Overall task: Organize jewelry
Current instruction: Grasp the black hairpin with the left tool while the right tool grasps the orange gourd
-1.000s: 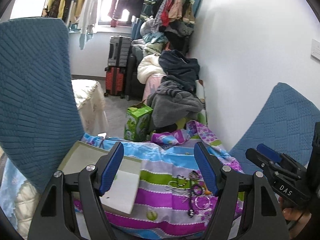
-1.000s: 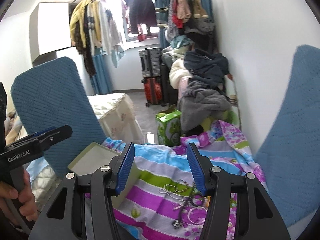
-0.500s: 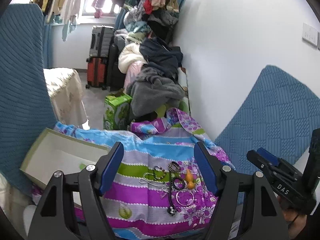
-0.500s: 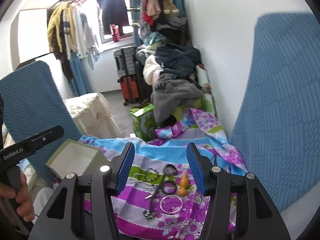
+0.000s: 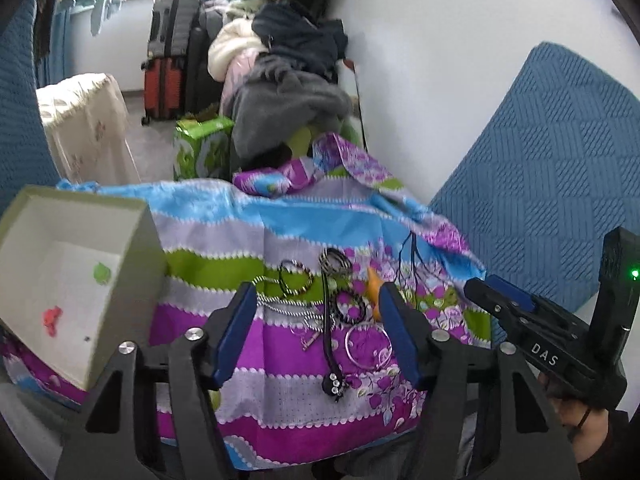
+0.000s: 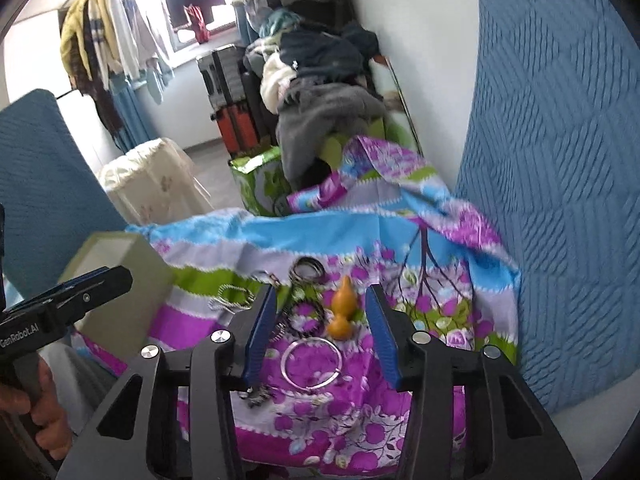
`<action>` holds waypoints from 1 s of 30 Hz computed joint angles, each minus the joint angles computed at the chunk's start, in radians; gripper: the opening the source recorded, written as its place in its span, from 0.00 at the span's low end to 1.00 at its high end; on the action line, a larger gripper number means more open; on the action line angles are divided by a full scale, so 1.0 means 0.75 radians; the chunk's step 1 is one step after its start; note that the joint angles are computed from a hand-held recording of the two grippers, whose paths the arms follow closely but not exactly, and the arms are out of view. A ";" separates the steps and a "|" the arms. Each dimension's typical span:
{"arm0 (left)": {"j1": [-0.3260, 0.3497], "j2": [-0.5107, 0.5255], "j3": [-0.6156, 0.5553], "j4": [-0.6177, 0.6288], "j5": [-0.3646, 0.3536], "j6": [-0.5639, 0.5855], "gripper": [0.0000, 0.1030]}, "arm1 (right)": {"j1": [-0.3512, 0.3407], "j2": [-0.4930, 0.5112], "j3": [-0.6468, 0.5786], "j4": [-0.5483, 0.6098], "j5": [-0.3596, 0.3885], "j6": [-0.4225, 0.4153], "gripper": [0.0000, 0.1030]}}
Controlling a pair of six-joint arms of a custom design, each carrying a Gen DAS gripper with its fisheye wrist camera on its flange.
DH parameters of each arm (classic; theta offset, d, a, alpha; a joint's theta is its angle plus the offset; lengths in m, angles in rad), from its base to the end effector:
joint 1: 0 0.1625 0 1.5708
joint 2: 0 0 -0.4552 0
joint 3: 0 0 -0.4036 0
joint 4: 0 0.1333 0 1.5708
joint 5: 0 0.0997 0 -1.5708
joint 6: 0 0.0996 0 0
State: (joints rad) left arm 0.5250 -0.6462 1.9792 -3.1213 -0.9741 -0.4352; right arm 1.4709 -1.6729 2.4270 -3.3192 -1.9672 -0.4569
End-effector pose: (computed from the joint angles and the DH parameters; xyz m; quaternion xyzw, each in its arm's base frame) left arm -0.4015 -0.4513 -0.0146 0.2552 0.9158 -0.2737 0.1457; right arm 0.0566 -0.3867 0.3725 0.0606 -0.8647 0.4020 0.2949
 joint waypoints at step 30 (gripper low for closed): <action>0.173 0.301 -0.251 0.218 -0.233 0.073 0.18 | -0.286 0.287 -0.191 0.235 0.177 -0.011 0.29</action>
State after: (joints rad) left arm 0.6546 -0.4207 1.7913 -2.9580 -1.1491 -0.3804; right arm 1.2564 -1.4575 2.2836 -3.1428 -1.8345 -0.4648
